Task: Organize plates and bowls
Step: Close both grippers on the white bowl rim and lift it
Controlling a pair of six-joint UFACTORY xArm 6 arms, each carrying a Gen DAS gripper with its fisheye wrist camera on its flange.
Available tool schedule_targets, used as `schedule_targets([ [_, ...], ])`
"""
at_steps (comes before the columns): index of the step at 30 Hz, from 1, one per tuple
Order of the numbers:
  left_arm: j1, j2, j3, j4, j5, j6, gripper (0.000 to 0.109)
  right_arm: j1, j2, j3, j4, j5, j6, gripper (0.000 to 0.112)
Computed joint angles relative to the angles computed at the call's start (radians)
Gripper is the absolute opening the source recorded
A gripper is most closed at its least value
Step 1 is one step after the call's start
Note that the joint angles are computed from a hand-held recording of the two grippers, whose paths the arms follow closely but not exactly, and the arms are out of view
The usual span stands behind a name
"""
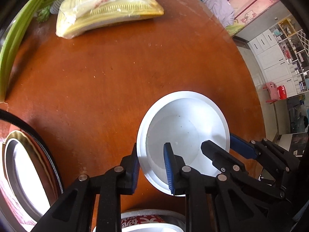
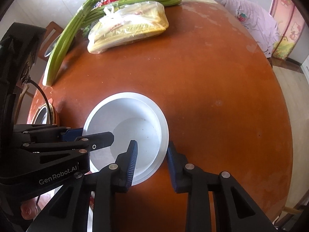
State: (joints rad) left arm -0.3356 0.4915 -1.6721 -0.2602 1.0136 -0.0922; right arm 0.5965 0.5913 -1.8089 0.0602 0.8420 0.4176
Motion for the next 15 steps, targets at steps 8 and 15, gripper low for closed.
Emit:
schedule_targets([
  [8,-0.006,-0.152,0.142,0.033,-0.057,-0.002,0.024,0.03,-0.095,0.082,-0.042,-0.049,0.043,0.032],
  [15,0.0,-0.35,0.331,0.061,-0.096,-0.012,0.024,0.086,-0.205,0.18,-0.088,-0.095,0.101,0.032],
])
